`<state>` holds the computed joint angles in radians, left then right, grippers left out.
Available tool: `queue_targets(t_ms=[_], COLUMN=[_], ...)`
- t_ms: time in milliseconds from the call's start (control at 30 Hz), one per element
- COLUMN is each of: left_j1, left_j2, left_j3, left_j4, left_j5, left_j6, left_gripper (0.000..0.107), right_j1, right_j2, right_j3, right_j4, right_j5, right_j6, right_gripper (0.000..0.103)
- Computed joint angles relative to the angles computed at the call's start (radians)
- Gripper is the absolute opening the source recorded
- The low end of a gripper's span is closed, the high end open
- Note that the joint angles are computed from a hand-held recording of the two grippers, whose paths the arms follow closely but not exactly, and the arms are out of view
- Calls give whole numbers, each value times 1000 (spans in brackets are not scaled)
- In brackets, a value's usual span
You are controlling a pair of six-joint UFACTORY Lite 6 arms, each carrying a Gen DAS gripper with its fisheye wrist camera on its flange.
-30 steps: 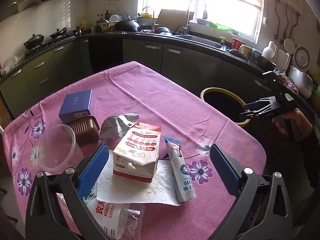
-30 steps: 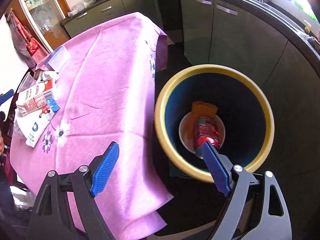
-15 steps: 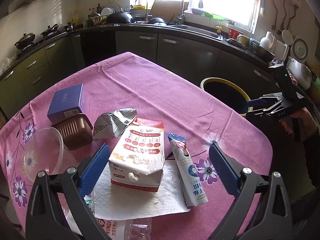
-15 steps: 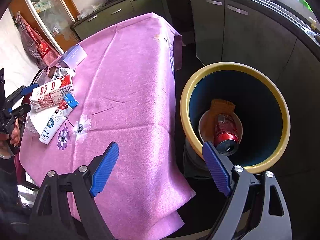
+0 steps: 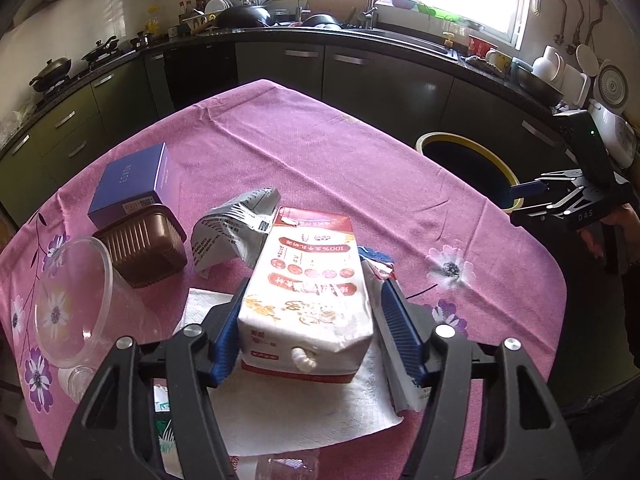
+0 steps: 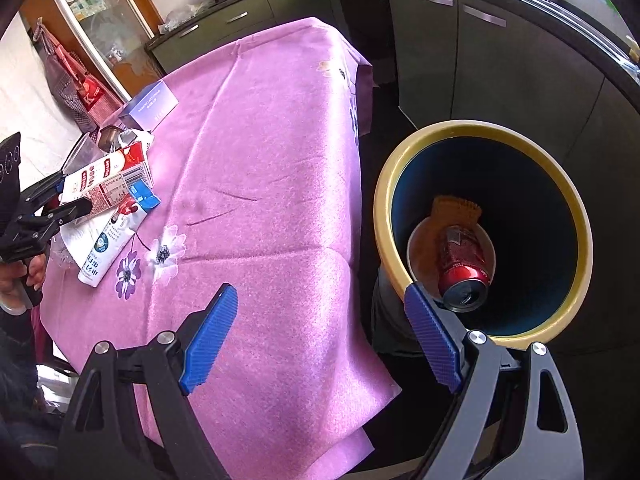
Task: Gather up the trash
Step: 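Grasp the white milk carton with the left tool and lift, then carry the milk carton over the bin and open the left tool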
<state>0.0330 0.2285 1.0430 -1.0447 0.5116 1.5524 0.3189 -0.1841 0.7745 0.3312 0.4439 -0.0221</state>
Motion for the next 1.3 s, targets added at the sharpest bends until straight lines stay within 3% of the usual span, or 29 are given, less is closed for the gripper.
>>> queue_targets(t_ms=[500, 767, 1300], left_j1=[33, 31, 18], left_j2=[-65, -95, -294], left_j3=[-28, -41, -103], left_j4=[-6, 35, 124], left_j5=[64, 50, 94], left_j6=[-11, -65, -138], left_gripper=[50, 50, 50], right_j1=[23, 34, 38], right_j2=[0, 1, -38], right_j3=[10, 9, -13], right_j4=[8, 10, 39], right_j5=[2, 5, 6], right_j6=[2, -3, -32], right_gripper=[84, 84, 84])
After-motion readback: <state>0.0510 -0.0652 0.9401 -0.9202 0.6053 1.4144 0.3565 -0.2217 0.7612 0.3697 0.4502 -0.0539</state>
